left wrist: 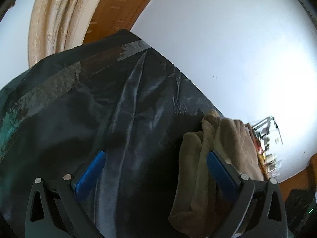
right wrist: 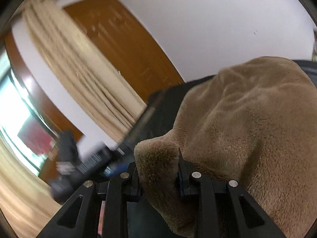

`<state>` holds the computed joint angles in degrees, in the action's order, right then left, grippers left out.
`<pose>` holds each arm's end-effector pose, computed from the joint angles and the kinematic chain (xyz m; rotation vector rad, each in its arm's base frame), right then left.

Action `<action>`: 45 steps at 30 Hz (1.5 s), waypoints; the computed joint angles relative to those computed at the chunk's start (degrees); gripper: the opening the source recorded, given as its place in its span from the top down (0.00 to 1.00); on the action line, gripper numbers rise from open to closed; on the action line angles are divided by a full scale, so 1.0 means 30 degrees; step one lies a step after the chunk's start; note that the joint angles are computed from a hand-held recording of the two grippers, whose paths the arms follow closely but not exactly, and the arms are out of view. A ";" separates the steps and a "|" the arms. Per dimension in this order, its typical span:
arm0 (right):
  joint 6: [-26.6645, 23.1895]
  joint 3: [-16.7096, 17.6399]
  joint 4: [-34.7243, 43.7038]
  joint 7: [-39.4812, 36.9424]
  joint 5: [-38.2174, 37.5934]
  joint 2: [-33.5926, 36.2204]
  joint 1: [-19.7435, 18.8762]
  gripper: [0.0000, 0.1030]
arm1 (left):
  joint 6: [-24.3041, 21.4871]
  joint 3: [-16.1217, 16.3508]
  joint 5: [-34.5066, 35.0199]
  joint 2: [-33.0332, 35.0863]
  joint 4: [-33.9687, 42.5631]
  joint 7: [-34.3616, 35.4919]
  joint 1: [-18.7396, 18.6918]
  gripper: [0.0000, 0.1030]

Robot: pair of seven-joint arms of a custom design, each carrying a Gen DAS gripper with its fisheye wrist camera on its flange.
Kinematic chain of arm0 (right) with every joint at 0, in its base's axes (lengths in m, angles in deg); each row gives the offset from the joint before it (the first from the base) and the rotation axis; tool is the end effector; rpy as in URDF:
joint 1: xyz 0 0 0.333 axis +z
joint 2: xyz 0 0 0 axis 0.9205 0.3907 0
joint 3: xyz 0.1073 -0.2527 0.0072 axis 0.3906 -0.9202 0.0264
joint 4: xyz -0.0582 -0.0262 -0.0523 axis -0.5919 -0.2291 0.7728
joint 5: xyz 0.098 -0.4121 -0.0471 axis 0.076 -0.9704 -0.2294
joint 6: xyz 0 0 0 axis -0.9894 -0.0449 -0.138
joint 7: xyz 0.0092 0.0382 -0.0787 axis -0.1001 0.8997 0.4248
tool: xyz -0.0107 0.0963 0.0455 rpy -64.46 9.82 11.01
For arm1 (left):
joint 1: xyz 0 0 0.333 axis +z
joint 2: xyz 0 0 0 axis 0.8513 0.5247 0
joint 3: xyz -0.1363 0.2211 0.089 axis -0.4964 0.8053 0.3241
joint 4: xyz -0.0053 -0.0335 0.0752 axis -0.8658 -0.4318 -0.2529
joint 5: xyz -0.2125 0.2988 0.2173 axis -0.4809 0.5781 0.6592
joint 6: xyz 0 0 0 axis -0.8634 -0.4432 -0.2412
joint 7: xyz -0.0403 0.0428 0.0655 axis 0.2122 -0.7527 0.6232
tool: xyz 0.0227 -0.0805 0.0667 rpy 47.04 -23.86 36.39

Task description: Fold clothes

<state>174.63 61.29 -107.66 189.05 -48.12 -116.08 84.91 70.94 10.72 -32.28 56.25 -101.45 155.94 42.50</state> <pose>0.4476 0.2459 0.6115 -1.3881 1.6095 -0.2491 0.5351 -0.1871 0.5330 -2.2269 1.7820 -1.2731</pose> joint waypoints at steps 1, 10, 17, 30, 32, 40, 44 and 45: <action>-0.0403 0.0248 0.0002 0.0092 -0.0382 -0.0020 -0.0225 0.74 | 0.0001 0.0022 -0.0122 -0.0046 -0.0043 0.0020 -0.0034 0.01; -0.1881 0.1201 0.0286 -0.0014 -0.3821 0.0219 -0.1446 0.73 | -0.0715 -0.0049 -0.0830 0.0222 0.0257 0.1134 -0.0322 0.01; -0.1432 0.0894 0.0574 -0.0198 -0.4567 0.0772 -0.0994 0.53 | -0.0655 -0.0115 -0.1040 0.0164 0.0142 0.1153 -0.0191 0.01; 0.1439 -0.3388 -0.1309 -0.7699 0.3298 -0.0307 0.4685 0.43 | -0.1062 -0.0121 -0.2159 0.0261 0.0539 0.3261 -0.0456 0.01; 0.1407 -0.3491 -0.1673 -0.8643 0.4125 -0.0737 0.4878 0.43 | -0.1180 -0.0150 -0.2256 0.0258 0.0568 0.3493 -0.0481 0.01; 0.1334 -0.0207 -0.4079 -0.7466 0.3519 -0.4479 0.1199 0.43 | -0.1247 -0.0215 -0.2370 0.0021 0.0446 0.4170 -0.0756 0.01; 0.0225 0.3162 -0.5193 -0.3477 0.0369 -0.7470 -0.3307 0.42 | -0.1030 -0.0252 -0.2635 -0.0066 0.0310 0.4659 -0.0927 0.01; -0.0268 0.3650 -0.5401 -0.2667 -0.0239 -0.8206 -0.4141 0.42 | -0.0975 -0.0249 -0.2725 -0.0103 0.0269 0.4786 -0.0982 0.01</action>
<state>173.83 72.24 -123.86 181.05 -48.83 -140.69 72.49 68.02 9.97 -40.46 55.95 -100.65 170.30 39.56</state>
